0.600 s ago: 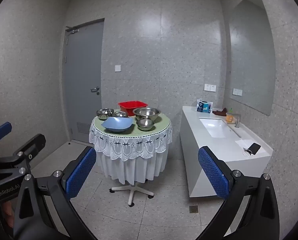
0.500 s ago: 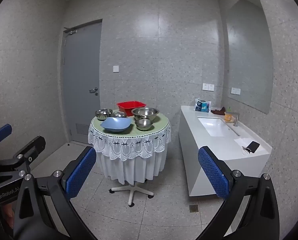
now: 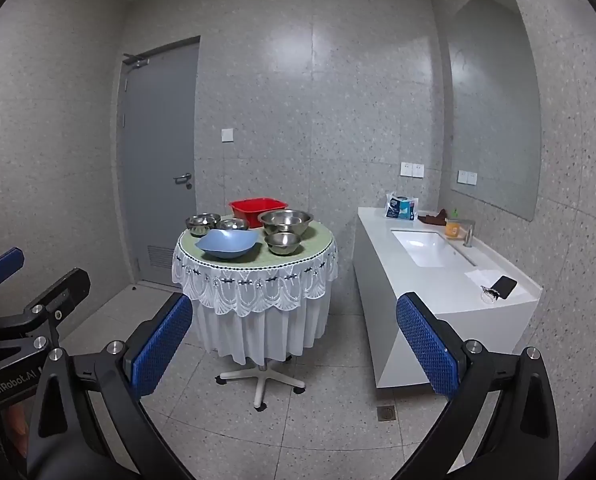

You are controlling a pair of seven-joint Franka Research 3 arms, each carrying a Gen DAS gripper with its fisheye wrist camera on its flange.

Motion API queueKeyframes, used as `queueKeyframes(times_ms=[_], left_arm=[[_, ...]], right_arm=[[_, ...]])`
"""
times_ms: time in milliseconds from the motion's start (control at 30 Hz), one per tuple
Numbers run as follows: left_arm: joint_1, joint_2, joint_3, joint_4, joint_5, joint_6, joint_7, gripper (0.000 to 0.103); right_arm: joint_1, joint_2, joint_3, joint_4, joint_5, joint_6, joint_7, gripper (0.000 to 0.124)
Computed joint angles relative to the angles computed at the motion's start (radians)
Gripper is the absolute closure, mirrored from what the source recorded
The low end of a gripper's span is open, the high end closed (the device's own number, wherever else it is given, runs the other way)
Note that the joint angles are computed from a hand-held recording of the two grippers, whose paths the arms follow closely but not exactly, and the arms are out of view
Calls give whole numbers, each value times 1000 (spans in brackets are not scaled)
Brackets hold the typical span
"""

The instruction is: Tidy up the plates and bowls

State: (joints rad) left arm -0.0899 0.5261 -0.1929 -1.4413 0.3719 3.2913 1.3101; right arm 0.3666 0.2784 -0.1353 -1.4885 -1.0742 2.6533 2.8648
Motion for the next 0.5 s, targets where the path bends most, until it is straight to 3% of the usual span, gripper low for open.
queueKeyframes(times_ms=[100,233,500], left_arm=[[-10,-3,10,3,-2,-3,0,1],[23,25,-27,27,3,-2,16,1],[-18,33,18,39,-5,6,8,1]], right_arm=[[-3,4,-2,0,3,7,1,21],[-2,9,-6,1,-1,14,8,21],[4,20,-14,6,-12,18,23,21]])
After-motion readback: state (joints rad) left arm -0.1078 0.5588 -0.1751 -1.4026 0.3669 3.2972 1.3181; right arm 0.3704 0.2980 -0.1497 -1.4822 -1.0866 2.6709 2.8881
